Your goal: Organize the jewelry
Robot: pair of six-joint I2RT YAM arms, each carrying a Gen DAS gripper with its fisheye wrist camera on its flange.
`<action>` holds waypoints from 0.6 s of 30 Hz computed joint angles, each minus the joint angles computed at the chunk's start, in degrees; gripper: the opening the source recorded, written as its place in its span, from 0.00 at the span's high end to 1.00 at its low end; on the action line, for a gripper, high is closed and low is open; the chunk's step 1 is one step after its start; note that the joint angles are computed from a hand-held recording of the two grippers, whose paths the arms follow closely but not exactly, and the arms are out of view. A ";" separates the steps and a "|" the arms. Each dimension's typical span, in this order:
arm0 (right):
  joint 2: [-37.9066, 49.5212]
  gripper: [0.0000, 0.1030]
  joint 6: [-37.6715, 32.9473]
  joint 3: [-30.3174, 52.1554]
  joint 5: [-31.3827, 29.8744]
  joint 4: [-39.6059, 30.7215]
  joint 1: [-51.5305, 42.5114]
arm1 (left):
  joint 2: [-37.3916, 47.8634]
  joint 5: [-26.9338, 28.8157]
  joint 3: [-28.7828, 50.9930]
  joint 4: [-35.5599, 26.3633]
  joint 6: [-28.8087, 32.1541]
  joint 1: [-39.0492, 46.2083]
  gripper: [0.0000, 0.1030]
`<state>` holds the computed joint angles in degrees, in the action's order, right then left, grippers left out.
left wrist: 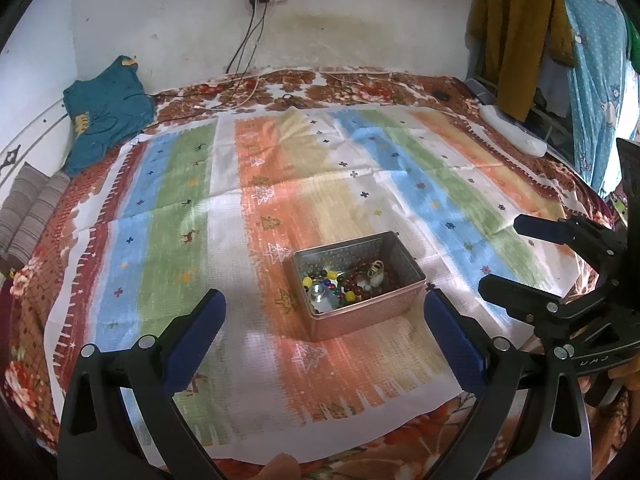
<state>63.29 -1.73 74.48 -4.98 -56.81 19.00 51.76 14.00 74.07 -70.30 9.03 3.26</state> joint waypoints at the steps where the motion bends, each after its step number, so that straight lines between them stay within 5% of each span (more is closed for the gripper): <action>1: -0.04 0.06 -0.12 -0.01 0.01 -0.04 -0.01 | -0.05 0.37 0.03 -0.19 0.33 0.36 0.06; 18: 0.35 0.06 0.09 1.70 -1.29 -0.18 -0.31 | -1.13 0.00 -0.39 0.67 -0.12 0.45 0.06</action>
<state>63.64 -1.64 76.18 -6.27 -56.99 18.68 50.63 14.01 73.68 -69.62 8.91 3.71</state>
